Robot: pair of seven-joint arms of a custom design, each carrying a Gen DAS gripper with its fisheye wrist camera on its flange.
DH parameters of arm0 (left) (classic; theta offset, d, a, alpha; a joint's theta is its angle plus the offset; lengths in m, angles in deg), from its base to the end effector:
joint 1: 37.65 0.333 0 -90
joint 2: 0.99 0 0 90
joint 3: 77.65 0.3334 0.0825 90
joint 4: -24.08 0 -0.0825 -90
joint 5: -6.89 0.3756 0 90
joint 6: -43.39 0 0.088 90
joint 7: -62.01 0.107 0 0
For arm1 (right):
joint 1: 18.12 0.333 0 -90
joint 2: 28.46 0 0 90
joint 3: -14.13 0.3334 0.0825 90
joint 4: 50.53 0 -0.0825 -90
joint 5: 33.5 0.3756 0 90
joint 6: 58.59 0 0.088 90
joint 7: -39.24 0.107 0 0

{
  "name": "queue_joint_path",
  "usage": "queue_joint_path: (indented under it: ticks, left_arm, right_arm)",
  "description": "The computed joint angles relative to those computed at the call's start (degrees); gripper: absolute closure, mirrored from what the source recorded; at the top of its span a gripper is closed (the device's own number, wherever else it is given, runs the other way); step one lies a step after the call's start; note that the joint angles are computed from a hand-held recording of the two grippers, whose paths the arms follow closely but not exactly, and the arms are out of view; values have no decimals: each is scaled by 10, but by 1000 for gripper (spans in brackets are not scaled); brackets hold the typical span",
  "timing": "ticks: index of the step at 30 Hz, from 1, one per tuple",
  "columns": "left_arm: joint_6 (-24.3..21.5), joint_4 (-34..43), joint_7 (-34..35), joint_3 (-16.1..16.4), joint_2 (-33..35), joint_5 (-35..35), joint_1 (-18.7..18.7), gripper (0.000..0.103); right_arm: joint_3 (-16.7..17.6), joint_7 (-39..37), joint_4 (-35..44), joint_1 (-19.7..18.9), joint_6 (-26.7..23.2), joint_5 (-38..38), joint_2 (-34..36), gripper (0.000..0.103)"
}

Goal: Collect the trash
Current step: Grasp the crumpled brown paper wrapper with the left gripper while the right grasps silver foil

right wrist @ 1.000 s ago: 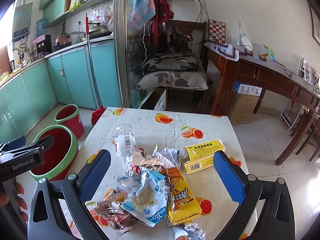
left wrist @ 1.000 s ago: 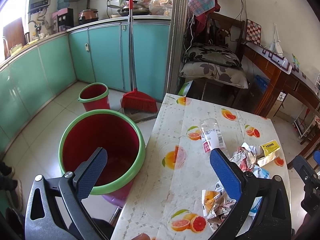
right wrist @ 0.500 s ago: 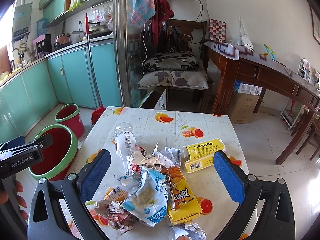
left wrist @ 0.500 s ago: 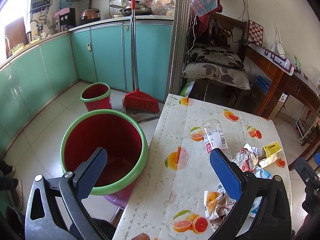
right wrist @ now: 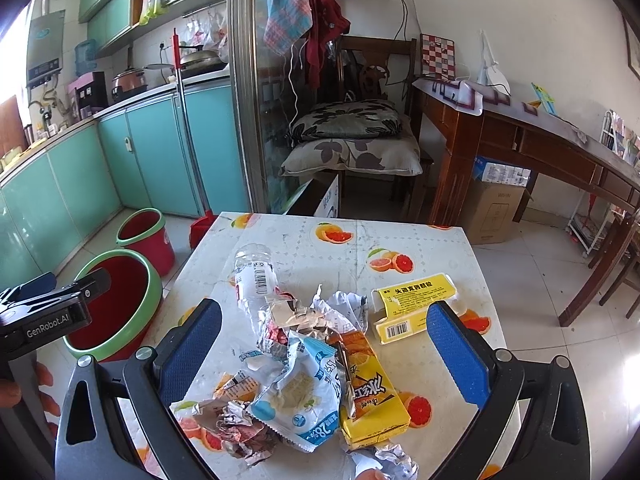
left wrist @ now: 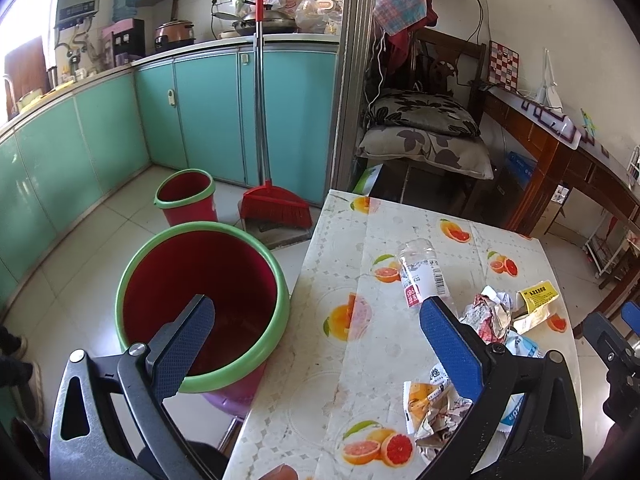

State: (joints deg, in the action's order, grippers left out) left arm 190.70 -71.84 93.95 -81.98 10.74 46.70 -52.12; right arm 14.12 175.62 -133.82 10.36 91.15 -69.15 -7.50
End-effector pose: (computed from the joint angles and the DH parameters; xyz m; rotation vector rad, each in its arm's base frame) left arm 0.6289 -0.2200 0.5781 -1.8959 1.4985 -0.7658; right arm 0.6247 0.3534 0.5861 -1.7385 1.5712 -0.7599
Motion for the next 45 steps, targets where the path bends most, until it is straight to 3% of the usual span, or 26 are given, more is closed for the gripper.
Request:
queue_joint_path:
  ticks: [3,6,10,14,17,19,23,26,27,31,35,37,38,39,40,45]
  left_arm:
    - [18,-8,0,1,-1,15,-1,0]
    - [39,-23,60,-14,-1,-37,11,0]
    - [42,-44,157,-27,1,-100,10,0]
    - [61,-71,333,-79,8,-302,38,0]
    - [45,-68,379,-82,21,-342,20,2]
    - [28,-56,402,-78,34,-353,4,12]
    - [-7,-17,432,-68,66,-364,-19,20]
    - [-25,-4,464,-70,78,-390,-18,52]
    - [-28,-3,479,-73,80,-403,-15,67]
    - [5,-34,503,-68,58,-424,-13,78]
    - [23,-58,510,-64,29,-433,-7,80]
    - [28,-68,505,-61,16,-435,-4,80]
    - [28,-71,500,-59,11,-433,-3,80]
    - [30,-74,493,-56,7,-427,-3,79]
    - [31,-72,485,-53,6,-421,-3,79]
    - [39,-78,437,-40,-2,-382,-1,79]
  right_arm:
    - [25,-44,-14,-27,31,57,-3,0]
    - [52,-102,-39,-55,44,140,-13,0]
    - [36,-105,-89,-54,39,148,-42,0]
    - [30,-101,-155,-64,42,141,-83,0]
    - [38,-124,-192,-81,27,167,-105,0]
    - [44,-140,-213,-91,22,197,-115,0]
    - [48,-149,-249,-101,22,232,-129,0]
    - [56,-180,-264,-108,16,276,-129,0]
    - [58,-188,-266,-109,16,286,-126,0]
    - [66,-236,-266,-113,2,328,-114,1]
    - [71,-275,-245,-118,-4,366,-88,2]
    - [72,-283,-232,-118,-11,375,-75,9]
    - [73,-290,-227,-120,-15,380,-69,25]
    - [75,-297,-221,-122,-19,387,-63,52]
    - [74,-298,-214,-122,-31,390,-57,68]
    - [72,-297,-243,-127,-9,405,-81,79]
